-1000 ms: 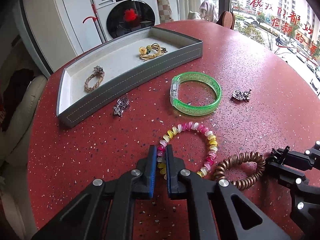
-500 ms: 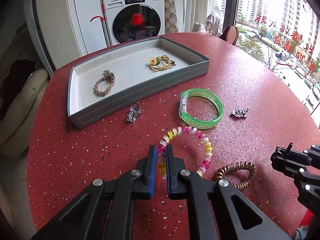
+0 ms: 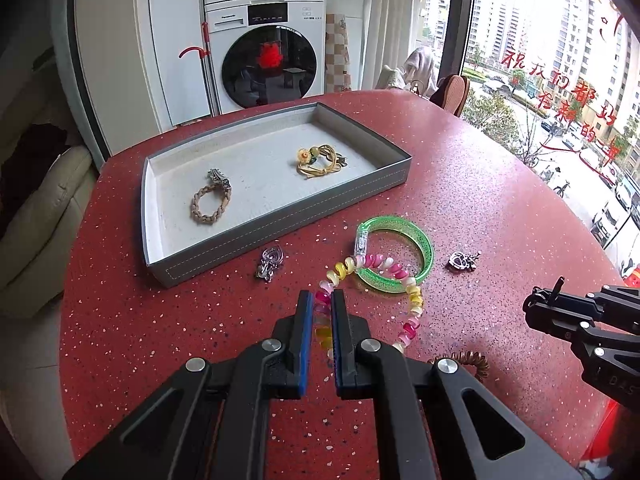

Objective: Organize jewelry
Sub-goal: 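Carry the claw clip with the right tool while the left tool carries the beaded bracelet into the tray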

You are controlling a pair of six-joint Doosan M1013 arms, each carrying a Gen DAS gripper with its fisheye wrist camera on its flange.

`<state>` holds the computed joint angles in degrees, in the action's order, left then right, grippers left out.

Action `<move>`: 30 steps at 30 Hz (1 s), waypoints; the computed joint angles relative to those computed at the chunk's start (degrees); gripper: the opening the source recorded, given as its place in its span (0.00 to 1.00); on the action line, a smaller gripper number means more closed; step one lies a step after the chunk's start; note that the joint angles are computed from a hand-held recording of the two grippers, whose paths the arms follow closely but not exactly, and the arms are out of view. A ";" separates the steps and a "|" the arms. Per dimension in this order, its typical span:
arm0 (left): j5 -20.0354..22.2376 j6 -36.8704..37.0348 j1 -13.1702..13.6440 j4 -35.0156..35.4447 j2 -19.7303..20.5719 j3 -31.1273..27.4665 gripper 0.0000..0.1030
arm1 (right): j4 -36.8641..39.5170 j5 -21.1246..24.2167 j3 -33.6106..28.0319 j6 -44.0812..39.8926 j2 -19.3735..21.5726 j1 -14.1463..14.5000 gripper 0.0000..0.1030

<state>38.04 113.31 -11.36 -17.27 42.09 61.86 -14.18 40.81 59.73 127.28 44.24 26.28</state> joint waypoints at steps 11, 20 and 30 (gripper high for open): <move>0.35 -1.93 0.77 0.02 1.66 -3.28 0.26 | 3.78 2.28 -6.75 -6.11 3.20 -0.77 0.18; 1.80 -5.45 1.81 0.66 4.24 -8.30 0.26 | 6.93 6.20 -16.61 -12.13 8.02 -1.43 0.18; 5.25 -11.13 2.92 1.84 9.11 -17.69 0.26 | 11.31 12.58 -33.59 -18.61 16.22 -2.34 0.18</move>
<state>43.30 102.18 -8.44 -15.42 51.20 44.17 -2.86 53.39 26.14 108.68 60.46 23.94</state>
